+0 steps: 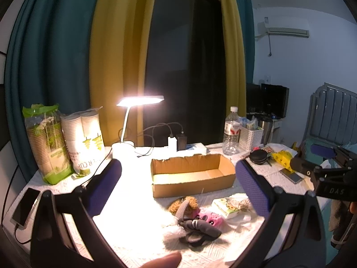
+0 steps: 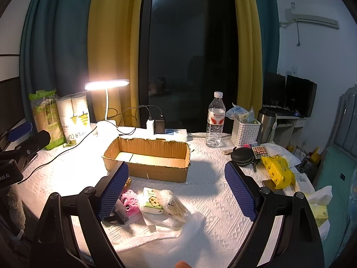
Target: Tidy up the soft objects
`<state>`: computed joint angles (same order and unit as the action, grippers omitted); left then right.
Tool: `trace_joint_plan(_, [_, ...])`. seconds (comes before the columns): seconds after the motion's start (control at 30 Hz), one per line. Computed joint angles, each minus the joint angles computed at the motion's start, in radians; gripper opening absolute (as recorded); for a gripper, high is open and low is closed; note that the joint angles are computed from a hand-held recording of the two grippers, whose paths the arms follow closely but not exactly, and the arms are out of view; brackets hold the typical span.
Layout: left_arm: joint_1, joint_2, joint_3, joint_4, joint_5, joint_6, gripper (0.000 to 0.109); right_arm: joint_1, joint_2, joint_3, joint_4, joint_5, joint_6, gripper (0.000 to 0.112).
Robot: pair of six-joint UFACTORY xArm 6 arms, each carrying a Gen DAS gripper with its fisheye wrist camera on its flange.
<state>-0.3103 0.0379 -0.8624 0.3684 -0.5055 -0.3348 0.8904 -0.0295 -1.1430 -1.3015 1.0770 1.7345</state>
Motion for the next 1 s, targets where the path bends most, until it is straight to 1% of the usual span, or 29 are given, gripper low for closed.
trace_joint_plan(0.5, [0.005,0.005,-0.013,0.028,0.010,-0.021,0.103,-0.002,0.001,-0.004,0.005,-0.001,-0.005,0.090])
trace_joint_plan(1.0, [0.002,0.008,-0.020,0.030,0.013,-0.025,0.102,-0.003,-0.002,-0.006,0.009,-0.001,-0.012,0.090])
